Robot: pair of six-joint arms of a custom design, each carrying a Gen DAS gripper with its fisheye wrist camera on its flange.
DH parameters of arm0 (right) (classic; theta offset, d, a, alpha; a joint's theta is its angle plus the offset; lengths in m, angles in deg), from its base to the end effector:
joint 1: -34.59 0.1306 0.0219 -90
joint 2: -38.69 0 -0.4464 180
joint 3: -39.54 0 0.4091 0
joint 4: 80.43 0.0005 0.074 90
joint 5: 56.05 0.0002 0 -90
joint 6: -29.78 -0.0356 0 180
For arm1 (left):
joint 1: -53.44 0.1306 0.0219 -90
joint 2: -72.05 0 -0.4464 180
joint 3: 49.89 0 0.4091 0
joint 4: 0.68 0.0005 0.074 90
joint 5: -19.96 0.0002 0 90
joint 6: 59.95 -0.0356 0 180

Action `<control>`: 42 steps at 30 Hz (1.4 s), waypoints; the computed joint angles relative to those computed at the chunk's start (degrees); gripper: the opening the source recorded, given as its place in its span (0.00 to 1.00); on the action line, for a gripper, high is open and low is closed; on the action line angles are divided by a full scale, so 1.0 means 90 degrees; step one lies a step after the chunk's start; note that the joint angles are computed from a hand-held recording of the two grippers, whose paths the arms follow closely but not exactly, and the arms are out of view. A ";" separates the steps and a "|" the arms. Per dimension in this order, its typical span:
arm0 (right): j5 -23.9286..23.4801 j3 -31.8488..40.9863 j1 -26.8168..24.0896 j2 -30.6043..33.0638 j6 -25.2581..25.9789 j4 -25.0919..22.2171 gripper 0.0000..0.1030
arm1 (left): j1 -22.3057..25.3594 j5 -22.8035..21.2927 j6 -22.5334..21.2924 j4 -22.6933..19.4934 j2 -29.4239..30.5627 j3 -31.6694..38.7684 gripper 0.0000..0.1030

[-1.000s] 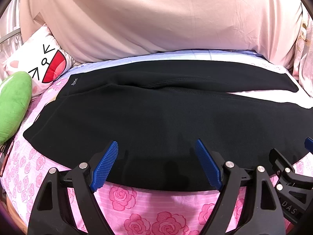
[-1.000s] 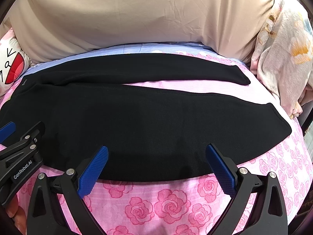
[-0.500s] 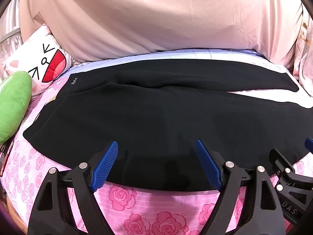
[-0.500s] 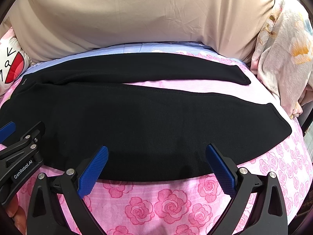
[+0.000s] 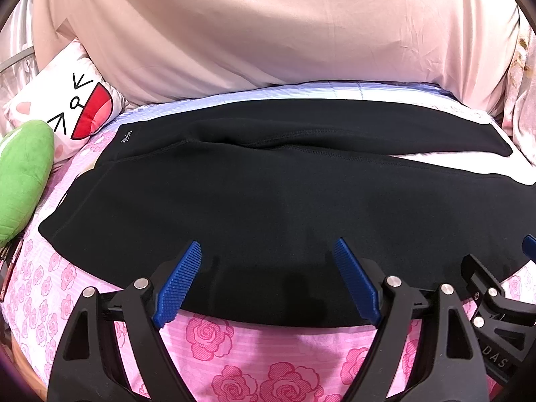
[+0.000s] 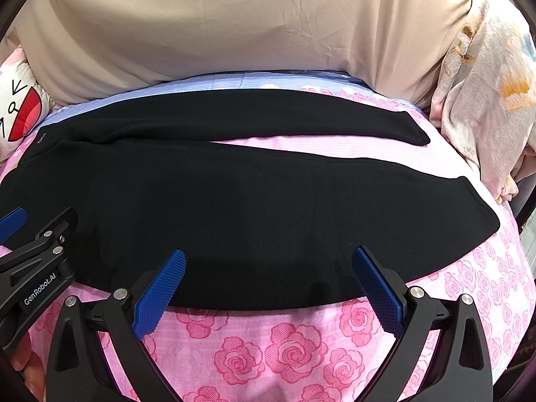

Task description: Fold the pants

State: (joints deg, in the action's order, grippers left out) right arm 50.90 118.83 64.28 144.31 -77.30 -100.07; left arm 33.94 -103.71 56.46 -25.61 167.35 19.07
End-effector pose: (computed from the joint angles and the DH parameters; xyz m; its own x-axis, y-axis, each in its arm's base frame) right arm 0.5125 0.2797 0.3012 -0.6845 -0.0669 -0.7259 -0.1012 0.9949 0.0038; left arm 0.4725 -0.1469 0.3126 -0.6367 -0.1672 -0.7527 -0.3711 0.9222 0.1091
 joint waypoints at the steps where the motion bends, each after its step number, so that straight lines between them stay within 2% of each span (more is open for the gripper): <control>1: -0.0002 -0.0003 0.0001 -0.0002 0.0000 0.0001 0.95 | 0.0000 0.0000 0.0000 0.0000 0.0000 0.0000 0.78; 5: -0.0032 -0.0022 0.0001 -0.0005 -0.0021 0.0022 0.95 | 0.0000 0.0008 0.0008 -0.0004 0.0005 0.0009 0.78; 7: -0.0160 -0.0029 -0.0027 -0.0014 -0.0027 0.0038 0.95 | -0.0006 -0.0029 0.0065 0.0016 -0.0025 -0.0012 0.82; 8: -0.0355 -0.0065 -0.0070 -0.0046 0.0004 0.0041 0.95 | -0.0001 -0.0017 0.0117 0.0030 -0.0075 -0.0040 0.83; 10: -0.1128 0.0013 -0.0264 -0.0060 0.0042 -0.0190 0.95 | 0.0104 0.0426 0.0014 -0.0013 -0.0213 -0.0065 0.83; 11: -0.1717 0.0063 -0.0487 -0.0088 -0.0012 -0.0290 0.95 | 0.0142 0.0487 -0.0041 -0.0032 -0.0273 -0.0064 0.83; 12: -0.1901 0.0075 -0.0637 -0.0119 -0.0061 -0.0272 0.95 | 0.0178 0.0412 -0.0117 -0.0049 -0.0331 -0.0049 0.83; 14: -0.1795 0.0206 -0.1061 -0.0149 0.0036 -0.0164 0.95 | 0.0283 0.0243 -0.0295 -0.0021 -0.0434 0.0001 0.85; 17: -0.1364 0.0646 -0.1623 0.0072 0.0401 -0.0275 0.95 | 0.0609 0.0395 -0.0436 0.0034 -0.0571 0.0100 0.87; 21: -0.1519 0.1876 -0.2470 0.0900 0.0768 -0.0878 0.95 | 0.0957 0.0182 -0.0557 -0.0008 -0.0503 0.0289 0.88; 24: -0.2215 0.3137 -0.2955 0.1775 0.0776 -0.1666 0.94 | 0.1226 0.0241 -0.0558 -0.0087 -0.0338 0.0467 0.91; 25: -0.2228 0.3538 -0.3055 0.2059 0.0701 -0.1925 0.94 | 0.1300 0.0249 -0.0532 -0.0158 -0.0261 0.0548 0.92; 30: -0.2164 0.5251 -0.3159 0.3212 0.0583 -0.2754 0.94 | 0.1891 0.0451 -0.0614 -0.0503 0.0154 0.1095 0.92; 35: -0.2566 0.6811 -0.3152 0.4176 0.0618 -0.3540 0.94 | 0.2632 0.0653 -0.0846 -0.0712 0.0540 0.1738 0.92; 39: -0.2829 0.7879 -0.3158 0.4792 0.0545 -0.4165 0.94 | 0.3347 0.1265 -0.1043 -0.1148 0.1171 0.2633 0.94; 40: -0.2798 0.8005 -0.3139 0.4859 0.0579 -0.4234 0.91 | 0.3562 0.1461 -0.1021 -0.1406 0.1451 0.3008 0.94; 42: -0.2656 0.8272 -0.3085 0.4993 0.0732 -0.4364 0.81 | 0.3801 0.1422 -0.0891 -0.1582 0.1847 0.3469 0.94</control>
